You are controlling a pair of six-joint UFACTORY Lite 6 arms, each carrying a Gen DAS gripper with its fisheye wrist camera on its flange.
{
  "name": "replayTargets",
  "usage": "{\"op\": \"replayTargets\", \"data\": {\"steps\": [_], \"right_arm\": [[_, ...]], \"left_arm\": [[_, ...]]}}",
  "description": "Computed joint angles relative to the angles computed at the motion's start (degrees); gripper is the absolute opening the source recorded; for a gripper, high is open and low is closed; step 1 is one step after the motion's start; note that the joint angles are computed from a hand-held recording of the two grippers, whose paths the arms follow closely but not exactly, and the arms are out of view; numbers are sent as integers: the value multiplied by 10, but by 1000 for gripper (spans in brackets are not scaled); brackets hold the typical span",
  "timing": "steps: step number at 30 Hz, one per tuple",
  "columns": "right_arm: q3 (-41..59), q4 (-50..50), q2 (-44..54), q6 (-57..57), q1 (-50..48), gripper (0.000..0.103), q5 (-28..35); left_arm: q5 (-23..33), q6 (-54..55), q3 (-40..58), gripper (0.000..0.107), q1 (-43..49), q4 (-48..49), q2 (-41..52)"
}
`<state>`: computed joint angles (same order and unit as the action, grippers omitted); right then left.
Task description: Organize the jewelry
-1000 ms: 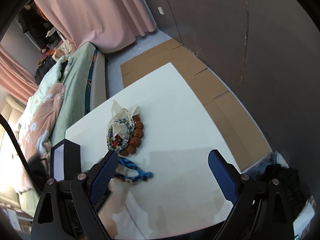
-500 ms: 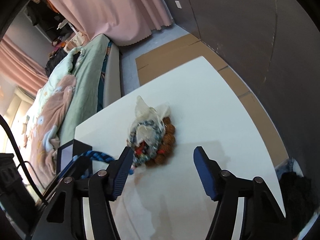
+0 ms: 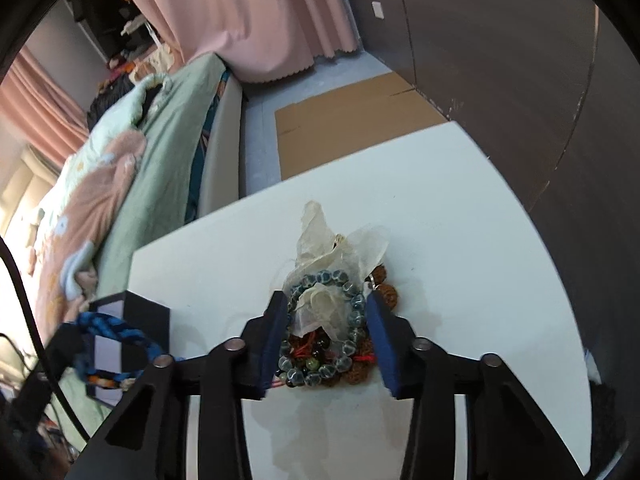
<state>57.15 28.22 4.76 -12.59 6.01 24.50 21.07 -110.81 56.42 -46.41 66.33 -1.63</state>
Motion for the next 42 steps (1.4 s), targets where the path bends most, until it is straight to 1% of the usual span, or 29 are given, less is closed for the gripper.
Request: {"op": "replayTargets", "data": {"steps": [1, 2, 3, 4, 5, 6, 8, 11, 15, 18, 26, 30, 32, 36, 42], "right_arm": [[2, -7, 7, 6, 5, 37, -5], [5, -17, 15, 14, 13, 33, -10], [7, -25, 19, 19, 17, 22, -15], [9, -38, 23, 27, 22, 16, -20], [10, -59, 25, 43, 29, 7, -26], [7, -61, 22, 41, 31, 6, -28], [-4, -26, 10, 4, 22, 3, -26], [-19, 49, -20, -74, 6, 3, -18], [-34, 179, -64, -190, -26, 3, 27], [-49, 230, -103, -232, -36, 3, 48], [-78, 273, -200, -255, -26, 3, 68], [-71, 269, -235, -245, -13, 3, 79], [-69, 285, -247, -258, -13, 3, 94], [-47, 291, -241, -246, 29, 3, 94], [1, 288, -183, -226, 115, 3, 64]], "left_arm": [[1, 1, -3, 30, 0, -1, -4], [3, 2, -5, 30, 0, -2, -7], [4, 4, -6, 30, -1, -4, -9], [6, 7, -7, 30, -2, -6, -13], [8, 9, -10, 30, -3, -8, -17], [10, 11, -11, 30, -3, -9, -19], [13, 15, -17, 30, -4, -11, -30], [21, 15, -27, 30, -6, -13, -50], [39, 18, -38, 30, -14, -18, -76], [54, 19, -49, 30, -21, -19, -95], [83, 20, -69, 30, -39, -26, -132], [91, 18, -78, 30, -40, -26, -151], [95, 19, -84, 30, -37, -27, -163], [98, 27, -107, 30, -17, -38, -198], [102, 61, -135, 30, 22, -67, -249]]}}
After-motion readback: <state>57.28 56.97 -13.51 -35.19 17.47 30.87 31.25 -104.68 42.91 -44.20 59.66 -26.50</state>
